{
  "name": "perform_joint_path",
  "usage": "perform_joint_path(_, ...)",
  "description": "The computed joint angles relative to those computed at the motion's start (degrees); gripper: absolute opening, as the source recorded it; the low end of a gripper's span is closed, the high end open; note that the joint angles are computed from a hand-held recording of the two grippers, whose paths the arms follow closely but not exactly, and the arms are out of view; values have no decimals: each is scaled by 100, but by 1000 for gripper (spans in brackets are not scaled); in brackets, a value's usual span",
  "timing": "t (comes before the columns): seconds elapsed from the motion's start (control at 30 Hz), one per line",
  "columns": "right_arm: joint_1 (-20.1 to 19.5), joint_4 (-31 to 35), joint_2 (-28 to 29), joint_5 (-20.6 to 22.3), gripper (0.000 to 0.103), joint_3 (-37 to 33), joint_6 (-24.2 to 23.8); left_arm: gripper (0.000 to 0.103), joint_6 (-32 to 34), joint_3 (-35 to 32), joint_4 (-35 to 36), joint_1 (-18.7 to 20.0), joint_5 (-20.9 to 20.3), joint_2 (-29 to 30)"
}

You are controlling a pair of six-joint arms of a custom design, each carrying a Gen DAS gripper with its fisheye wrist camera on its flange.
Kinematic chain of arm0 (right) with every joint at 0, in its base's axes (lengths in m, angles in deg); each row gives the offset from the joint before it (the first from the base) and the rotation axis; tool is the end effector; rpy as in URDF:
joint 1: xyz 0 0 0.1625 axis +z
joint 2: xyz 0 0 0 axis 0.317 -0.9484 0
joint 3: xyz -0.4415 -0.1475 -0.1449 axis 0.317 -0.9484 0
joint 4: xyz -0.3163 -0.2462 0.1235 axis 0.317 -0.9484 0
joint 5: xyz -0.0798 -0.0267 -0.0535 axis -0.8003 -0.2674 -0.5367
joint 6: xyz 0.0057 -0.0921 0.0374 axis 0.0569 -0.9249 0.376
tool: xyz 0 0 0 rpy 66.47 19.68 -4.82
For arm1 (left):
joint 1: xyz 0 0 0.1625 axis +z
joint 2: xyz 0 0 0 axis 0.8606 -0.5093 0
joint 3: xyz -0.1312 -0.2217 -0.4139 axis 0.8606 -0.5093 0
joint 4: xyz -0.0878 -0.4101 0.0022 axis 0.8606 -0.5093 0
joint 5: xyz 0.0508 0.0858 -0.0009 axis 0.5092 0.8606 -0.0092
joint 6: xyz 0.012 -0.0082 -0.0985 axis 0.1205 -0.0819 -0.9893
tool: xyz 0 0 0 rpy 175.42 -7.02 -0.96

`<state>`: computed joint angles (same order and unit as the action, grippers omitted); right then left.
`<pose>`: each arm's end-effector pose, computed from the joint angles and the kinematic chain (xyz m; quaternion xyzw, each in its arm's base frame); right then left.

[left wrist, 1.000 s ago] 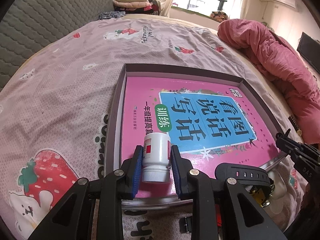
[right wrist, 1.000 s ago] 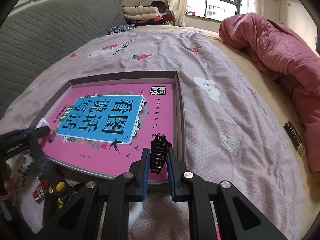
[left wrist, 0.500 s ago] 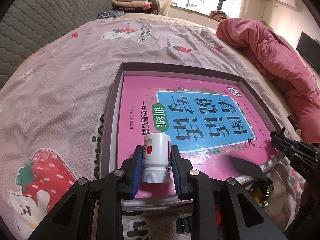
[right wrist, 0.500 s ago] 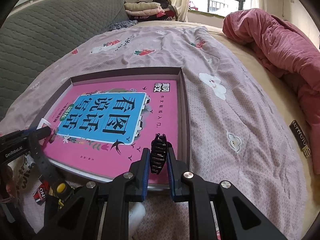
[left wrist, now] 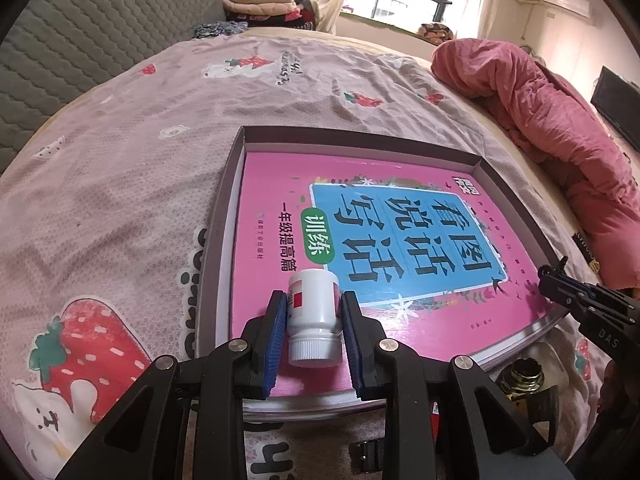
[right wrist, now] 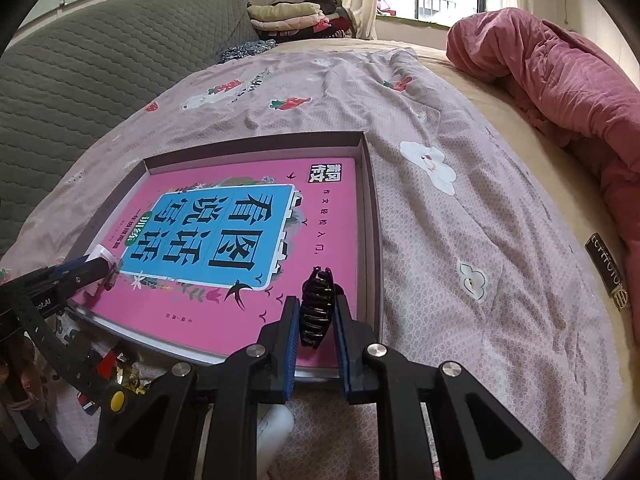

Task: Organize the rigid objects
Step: 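Lower the clip onto the workbook and open the right tool while the left tool releases the bottle, then raise both open tools away from the tray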

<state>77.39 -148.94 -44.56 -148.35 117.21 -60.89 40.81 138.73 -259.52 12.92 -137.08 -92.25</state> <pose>0.1614 -0.7820 0.0700 0.1586 -0.8838 0.3045 0.3179 -0.0646 -0.8268 0.1361 0.1473 0.9063 -0.2908 0.2690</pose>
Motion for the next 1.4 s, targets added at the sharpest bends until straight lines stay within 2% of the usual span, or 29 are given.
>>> perform_joint_path(0.4,7,-98,10,-21,17,22,-46,30,-16,10,-38,15,4,-20)
perform_joint_path(0.5,11,-114,5,-20,17,34,-42,34,-13,19,-35,10,-24,-26)
perform_joint_path(0.67,-1,-92,-33,44,17,66,9,47,102,69,-205,-32,47,-19)
perform_joint_path(0.9,-22,-311,-97,182,17,150,72,48,19,64,-271,-10,45,-41)
perform_joint_path(1.13,-108,-247,-213,432,20,226,466,49,87,92,-381,-34,119,-40)
perform_joint_path(1.23,-107,-298,-222,451,21,245,468,55,145,127,-502,-52,155,-50)
perform_joint_path(1.4,-107,-363,-227,470,21,262,453,55,176,145,-599,-55,148,-68)
